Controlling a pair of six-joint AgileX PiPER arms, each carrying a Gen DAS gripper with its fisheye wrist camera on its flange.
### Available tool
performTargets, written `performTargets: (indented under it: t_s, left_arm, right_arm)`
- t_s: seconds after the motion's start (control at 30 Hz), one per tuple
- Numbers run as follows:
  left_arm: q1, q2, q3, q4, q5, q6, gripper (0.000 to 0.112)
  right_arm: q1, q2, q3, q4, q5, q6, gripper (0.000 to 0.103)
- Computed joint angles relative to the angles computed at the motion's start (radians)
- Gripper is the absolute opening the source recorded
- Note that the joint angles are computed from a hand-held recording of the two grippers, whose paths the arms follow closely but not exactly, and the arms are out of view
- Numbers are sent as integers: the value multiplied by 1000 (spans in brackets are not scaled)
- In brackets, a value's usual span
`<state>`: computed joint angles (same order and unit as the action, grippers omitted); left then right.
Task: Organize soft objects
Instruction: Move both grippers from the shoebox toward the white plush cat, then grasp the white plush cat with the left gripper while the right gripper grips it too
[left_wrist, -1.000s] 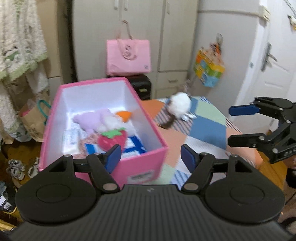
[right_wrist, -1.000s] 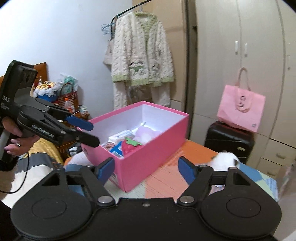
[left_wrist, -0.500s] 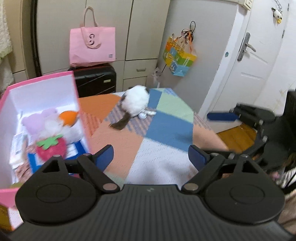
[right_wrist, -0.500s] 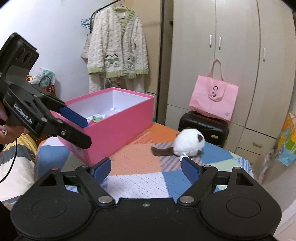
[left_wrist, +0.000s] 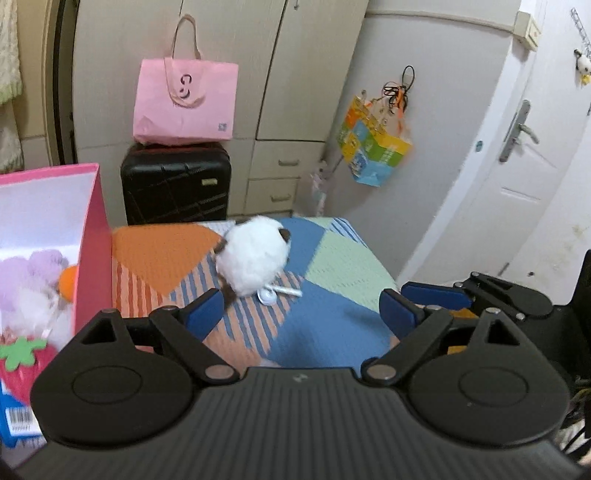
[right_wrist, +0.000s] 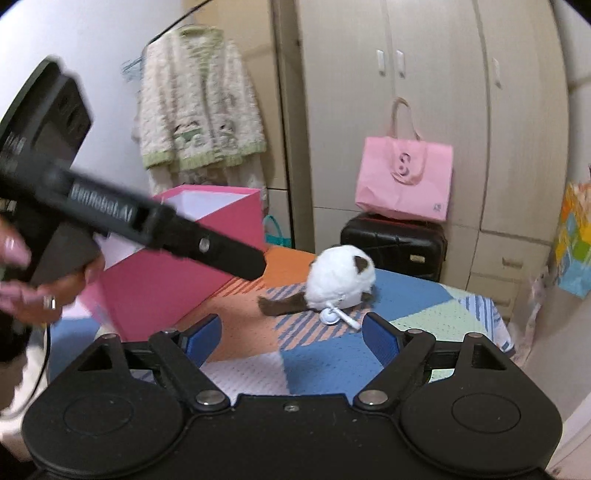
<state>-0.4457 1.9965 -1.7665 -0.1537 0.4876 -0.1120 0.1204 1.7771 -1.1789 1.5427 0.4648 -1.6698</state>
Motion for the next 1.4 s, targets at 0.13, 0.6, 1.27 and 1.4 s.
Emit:
performTargets:
  t_s: [0.13, 0.6, 1.27, 1.4]
  left_arm:
    - [19, 91, -90, -72, 13, 25, 92]
    - [31, 285, -257, 93, -77, -175, 91]
    - [46, 472, -532, 31, 62, -128, 70]
    - [36, 469, -528, 87, 68, -150, 64]
  right_arm:
    - [-7, 94, -124, -137, 1, 103, 87]
    - [42, 385, -521, -403, -3, 201, 91]
    - [-11, 722, -1036, -589, 318, 496, 95]
    - [14, 712, -1012, -640, 282, 495, 92]
